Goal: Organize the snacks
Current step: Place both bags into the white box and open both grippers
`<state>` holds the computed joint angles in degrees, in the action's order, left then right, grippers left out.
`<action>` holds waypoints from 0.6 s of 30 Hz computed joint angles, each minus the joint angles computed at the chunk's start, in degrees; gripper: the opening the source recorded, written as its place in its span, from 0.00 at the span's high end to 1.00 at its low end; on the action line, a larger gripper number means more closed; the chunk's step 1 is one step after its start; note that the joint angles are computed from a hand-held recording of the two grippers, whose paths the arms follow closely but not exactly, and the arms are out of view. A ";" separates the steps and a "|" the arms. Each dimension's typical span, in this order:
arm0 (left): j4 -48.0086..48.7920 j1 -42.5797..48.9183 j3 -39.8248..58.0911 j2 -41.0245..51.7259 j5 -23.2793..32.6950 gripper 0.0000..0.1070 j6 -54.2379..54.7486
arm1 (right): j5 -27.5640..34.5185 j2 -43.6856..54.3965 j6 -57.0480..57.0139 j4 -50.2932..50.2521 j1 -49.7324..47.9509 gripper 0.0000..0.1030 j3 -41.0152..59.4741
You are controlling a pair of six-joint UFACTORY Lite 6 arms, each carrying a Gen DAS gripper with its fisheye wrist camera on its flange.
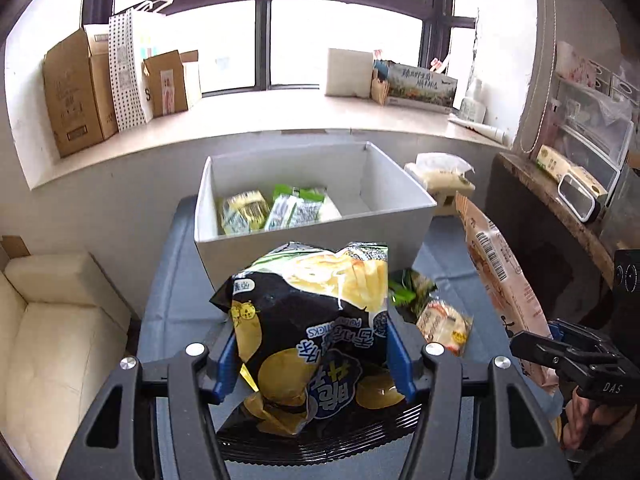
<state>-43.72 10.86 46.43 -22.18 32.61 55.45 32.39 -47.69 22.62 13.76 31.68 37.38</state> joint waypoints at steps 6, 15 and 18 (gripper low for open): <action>-3.73 1.51 21.87 17.86 2.65 0.39 1.95 | -1.78 19.58 -5.11 -5.24 -2.54 0.49 17.88; 12.28 -4.60 70.33 57.84 6.89 0.39 -17.91 | 8.35 61.67 -14.54 -4.57 -11.47 0.49 62.30; 18.53 -5.57 85.92 70.73 11.43 0.35 -24.64 | 14.08 73.71 -12.79 -7.88 -12.56 0.49 75.85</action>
